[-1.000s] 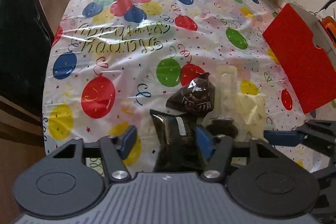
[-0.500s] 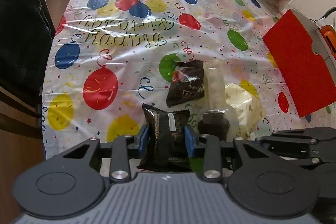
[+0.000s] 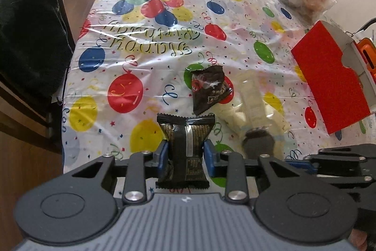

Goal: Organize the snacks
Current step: 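Lift and carry the black packet and clear stick over the red box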

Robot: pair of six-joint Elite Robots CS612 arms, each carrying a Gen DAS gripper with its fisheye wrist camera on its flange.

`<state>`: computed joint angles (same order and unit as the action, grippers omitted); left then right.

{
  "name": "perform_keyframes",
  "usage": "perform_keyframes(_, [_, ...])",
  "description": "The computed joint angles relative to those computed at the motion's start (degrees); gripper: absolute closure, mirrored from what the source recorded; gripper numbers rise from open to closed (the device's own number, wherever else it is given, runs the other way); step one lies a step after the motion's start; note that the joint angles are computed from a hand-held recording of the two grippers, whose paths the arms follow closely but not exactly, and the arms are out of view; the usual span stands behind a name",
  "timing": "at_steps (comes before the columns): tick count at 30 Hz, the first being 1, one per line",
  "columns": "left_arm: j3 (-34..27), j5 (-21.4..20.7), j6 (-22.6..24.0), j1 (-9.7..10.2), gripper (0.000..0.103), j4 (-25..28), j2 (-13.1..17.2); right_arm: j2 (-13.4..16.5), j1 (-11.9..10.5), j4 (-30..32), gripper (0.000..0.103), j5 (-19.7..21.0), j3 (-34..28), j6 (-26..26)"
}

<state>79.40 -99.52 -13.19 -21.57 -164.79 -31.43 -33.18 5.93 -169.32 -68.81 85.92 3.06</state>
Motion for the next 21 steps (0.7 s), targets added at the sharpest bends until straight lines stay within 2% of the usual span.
perform_keyframes(6, [2.1,0.5,-1.4,-0.44,0.074,-1.6,-1.5,-2.0,-0.8,-4.7,0.094,-1.1,3.4,-1.4])
perform_keyframes(14, [3.8,1.1,-3.5,-1.66,0.074,-3.4,-3.3,-4.2,-2.7,-10.2,0.094,-2.8,7.1,0.3])
perform_keyframes(21, [2.9,1.9,-4.9,-3.49,0.074,-1.1,-4.5,-6.2,-5.0,-13.2,0.094,-3.3,9.7,1.7])
